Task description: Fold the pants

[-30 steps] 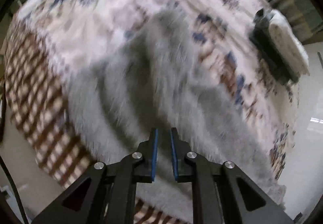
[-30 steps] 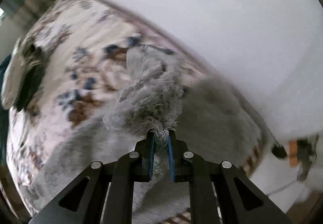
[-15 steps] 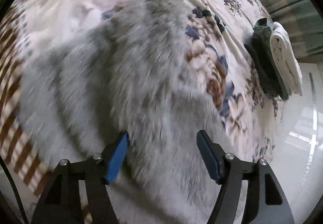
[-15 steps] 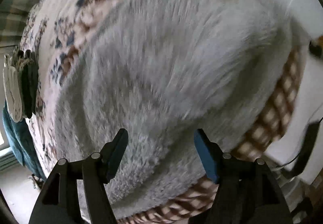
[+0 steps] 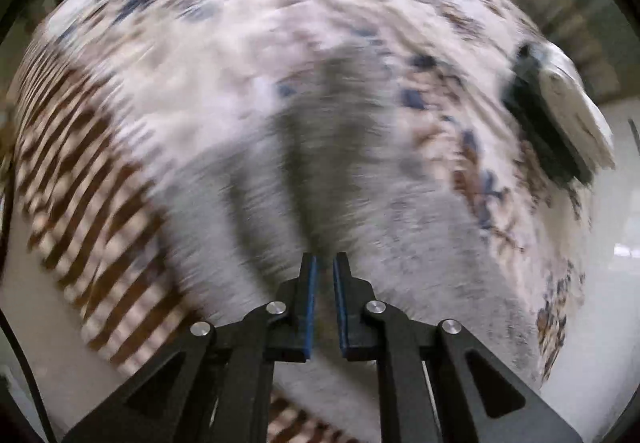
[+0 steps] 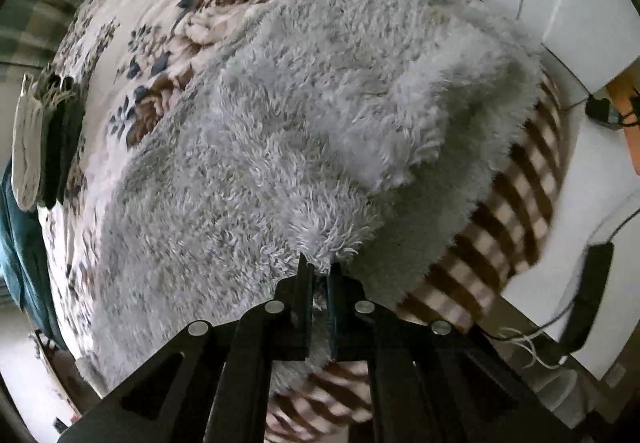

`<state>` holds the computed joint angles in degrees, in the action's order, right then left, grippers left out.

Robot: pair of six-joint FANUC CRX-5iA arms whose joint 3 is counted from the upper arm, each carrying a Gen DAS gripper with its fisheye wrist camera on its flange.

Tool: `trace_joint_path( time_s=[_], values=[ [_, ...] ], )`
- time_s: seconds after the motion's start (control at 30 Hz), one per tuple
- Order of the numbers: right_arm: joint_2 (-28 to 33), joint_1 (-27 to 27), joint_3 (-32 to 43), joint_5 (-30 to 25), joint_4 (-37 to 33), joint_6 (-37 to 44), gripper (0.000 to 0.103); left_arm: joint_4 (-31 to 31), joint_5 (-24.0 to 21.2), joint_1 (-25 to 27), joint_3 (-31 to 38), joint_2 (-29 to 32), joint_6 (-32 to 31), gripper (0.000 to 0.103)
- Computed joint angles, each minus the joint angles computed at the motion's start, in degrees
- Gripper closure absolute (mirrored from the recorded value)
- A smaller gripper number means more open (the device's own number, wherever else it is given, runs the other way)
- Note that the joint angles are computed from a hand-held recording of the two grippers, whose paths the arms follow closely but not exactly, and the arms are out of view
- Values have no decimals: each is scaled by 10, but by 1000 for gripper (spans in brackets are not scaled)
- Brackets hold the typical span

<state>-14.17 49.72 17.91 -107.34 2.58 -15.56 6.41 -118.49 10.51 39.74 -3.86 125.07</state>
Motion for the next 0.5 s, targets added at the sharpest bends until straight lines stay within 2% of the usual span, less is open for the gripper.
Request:
trace_joint_path(
  time_s=[0.07,0.1,0.13,0.17,0.2,0.23,0.27,0.3,0.33,0.37,0.5],
  values=[
    [-2,7,3,-14,-4,-7,96,-4,-11,24,-48,-29,0,96],
    [-1,0,0,-11,-15,0,96,15,-6,45,-76,-43,4,96],
    [-21,-12,-15,-10,-30,6,96,63,20,80,-121,-64,9,95],
    [-23,-34,-24,5,-54,6,92,94,42,100,-147,-75,12,92],
    [-28,-41,-32,21,-62,-3,88,103,51,103,-148,-74,11,88],
    [-37,-41,-41,35,-66,-12,85,112,65,102,-144,-68,7,74],
    [-38,-44,-46,47,-69,-11,72,116,77,97,-132,-57,5,58],
    [-34,-40,-44,54,-67,-11,53,117,83,91,-119,-46,5,51],
    [-33,-33,-45,59,-61,-14,44,127,96,89,-109,-32,6,42],
    [-30,-23,-41,67,-53,-20,39,140,106,89,-97,-12,5,39],
    [-4,-5,-22,101,-72,-23,39,149,98,81,-14,72,-3,38]
  ],
)
